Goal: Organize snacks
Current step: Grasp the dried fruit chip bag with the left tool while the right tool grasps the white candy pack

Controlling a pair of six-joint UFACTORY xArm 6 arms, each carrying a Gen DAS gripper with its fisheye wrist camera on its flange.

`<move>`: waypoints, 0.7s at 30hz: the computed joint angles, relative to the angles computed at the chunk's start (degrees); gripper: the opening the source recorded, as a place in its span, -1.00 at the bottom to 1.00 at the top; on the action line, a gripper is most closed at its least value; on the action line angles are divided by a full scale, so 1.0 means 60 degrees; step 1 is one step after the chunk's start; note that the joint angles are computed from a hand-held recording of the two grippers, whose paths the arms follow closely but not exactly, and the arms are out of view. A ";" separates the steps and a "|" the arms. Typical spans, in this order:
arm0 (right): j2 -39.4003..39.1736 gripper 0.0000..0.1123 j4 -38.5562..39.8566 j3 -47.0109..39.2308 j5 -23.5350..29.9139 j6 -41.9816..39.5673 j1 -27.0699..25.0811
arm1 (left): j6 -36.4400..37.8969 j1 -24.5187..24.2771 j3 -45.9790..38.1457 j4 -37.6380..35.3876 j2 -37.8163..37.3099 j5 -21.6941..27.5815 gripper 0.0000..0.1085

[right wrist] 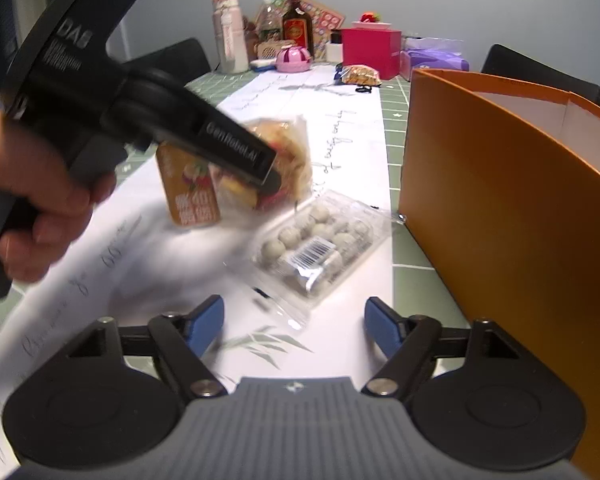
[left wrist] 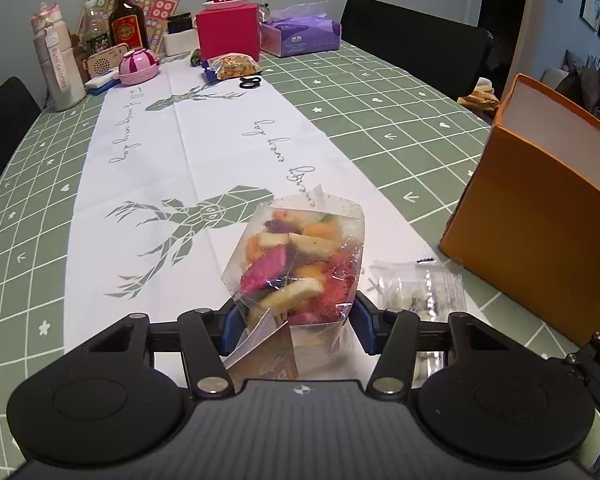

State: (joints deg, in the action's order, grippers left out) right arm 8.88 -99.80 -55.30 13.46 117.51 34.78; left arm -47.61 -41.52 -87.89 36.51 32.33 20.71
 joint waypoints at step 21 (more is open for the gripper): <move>0.1476 0.15 0.2609 -0.1636 0.1143 -0.2492 0.0034 | -0.1879 0.0799 0.2182 0.1453 -0.1381 -0.1033 0.15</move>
